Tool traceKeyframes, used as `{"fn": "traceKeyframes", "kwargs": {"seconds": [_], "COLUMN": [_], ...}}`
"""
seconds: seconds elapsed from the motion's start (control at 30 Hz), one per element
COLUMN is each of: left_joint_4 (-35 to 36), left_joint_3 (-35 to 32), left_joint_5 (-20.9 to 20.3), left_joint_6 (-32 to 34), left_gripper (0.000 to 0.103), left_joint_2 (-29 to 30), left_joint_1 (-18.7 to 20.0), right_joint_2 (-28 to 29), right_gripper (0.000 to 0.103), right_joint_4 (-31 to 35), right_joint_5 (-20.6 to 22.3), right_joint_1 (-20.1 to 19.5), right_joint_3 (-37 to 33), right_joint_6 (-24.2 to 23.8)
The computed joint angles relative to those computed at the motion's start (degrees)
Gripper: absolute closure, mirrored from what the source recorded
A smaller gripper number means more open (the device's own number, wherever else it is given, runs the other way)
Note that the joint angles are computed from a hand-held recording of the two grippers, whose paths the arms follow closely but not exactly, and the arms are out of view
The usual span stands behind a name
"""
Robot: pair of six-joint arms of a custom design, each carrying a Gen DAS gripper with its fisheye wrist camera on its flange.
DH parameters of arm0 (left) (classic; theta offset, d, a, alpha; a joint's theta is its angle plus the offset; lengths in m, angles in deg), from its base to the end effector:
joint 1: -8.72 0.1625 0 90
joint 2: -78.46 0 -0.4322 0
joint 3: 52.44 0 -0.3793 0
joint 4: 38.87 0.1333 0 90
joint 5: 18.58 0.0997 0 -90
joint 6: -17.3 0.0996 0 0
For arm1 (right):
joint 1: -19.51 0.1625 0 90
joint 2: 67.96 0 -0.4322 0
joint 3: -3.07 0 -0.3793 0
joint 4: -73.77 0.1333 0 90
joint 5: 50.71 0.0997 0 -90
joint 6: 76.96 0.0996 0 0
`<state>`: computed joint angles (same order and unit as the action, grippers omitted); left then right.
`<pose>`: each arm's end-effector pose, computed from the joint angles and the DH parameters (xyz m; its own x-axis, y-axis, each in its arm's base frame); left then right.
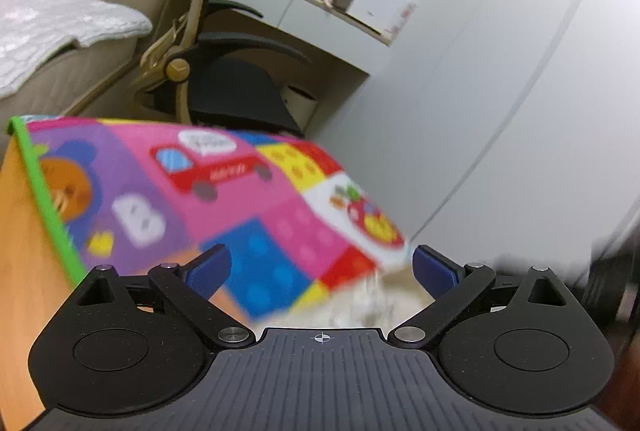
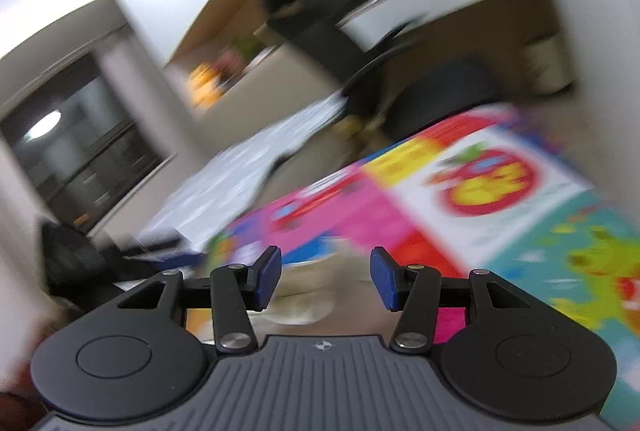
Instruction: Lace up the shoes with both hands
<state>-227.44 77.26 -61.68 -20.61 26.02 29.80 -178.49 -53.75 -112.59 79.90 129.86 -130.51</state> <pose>-0.3595 -0.3594 0.1080 -0.9233 0.2218 -0.3134 0.3827 0.5975 -0.7047 -0.0100 -0.3823 0.4153 -0.8761 -0.4811 0.0307 -0.4111 0.7124 -0.5687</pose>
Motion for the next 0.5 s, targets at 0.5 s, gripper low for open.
{"fn": "traceKeyframes", "kwargs": {"seconds": [0.5], "left_joint_4": [-6.6], "left_joint_3": [3.4], "left_joint_5": [4.1], "left_joint_6": [3.4], "left_gripper": [0.0], "left_joint_2": [10.0], "left_joint_1": [-7.5], "right_joint_2": [24.2], "right_gripper": [0.021], "right_joint_4": [18.1], "right_joint_5": [-33.0], "right_joint_1": [28.2], "right_joint_3": [-17.5], "right_joint_6": [27.1]}}
